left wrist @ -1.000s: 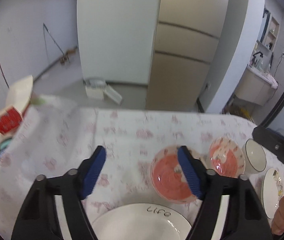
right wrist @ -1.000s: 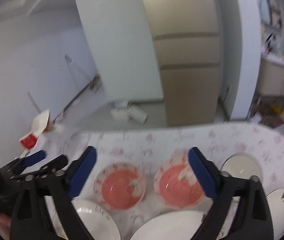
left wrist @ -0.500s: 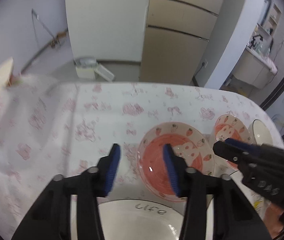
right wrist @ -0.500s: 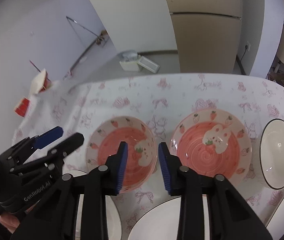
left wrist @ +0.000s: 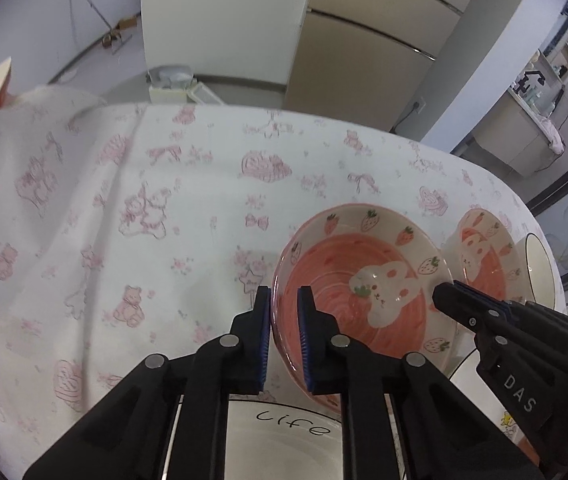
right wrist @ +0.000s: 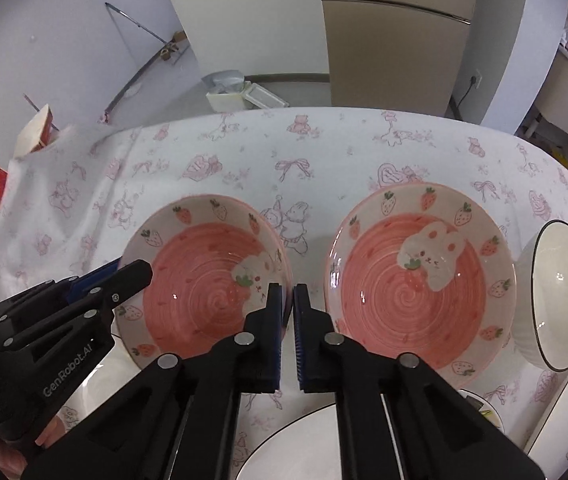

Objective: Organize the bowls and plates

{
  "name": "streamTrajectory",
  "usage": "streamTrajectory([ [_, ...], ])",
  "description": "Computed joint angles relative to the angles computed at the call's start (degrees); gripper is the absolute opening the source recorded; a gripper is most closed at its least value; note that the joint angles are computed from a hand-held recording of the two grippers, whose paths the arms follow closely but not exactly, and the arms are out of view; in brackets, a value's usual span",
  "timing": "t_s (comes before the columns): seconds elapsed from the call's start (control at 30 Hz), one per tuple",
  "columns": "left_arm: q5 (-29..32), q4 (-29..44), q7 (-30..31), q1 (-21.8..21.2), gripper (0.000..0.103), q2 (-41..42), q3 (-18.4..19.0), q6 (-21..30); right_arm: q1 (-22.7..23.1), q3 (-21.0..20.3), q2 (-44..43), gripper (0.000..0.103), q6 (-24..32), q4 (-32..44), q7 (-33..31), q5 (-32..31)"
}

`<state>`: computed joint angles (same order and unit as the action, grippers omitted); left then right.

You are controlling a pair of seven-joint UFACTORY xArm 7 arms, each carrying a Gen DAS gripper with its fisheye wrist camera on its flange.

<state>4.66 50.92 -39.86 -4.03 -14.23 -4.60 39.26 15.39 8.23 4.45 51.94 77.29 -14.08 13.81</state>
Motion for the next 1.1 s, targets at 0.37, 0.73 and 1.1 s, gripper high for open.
streamTrajectory([
  [0.37, -0.3, -0.1, 0.4, 0.0, 0.008, 0.9, 0.1, -0.4, 0.3, 0.3, 2.2, 0.008, 1.4, 1.0, 1.4, 0.0],
  [0.73, 1.7, 0.2, -3.0, 0.1, 0.009, 1.5, -0.3, 0.9, 0.2, 0.4, 1.9, 0.008, 0.0, -0.3, 1.9, 1.8],
  [1.1, 6.4, 0.0, -7.7, 0.9, 0.009, -2.8, -2.0, 1.2, 0.4, 0.2, -1.9, 0.008, -1.2, -1.9, 1.0, 2.2],
])
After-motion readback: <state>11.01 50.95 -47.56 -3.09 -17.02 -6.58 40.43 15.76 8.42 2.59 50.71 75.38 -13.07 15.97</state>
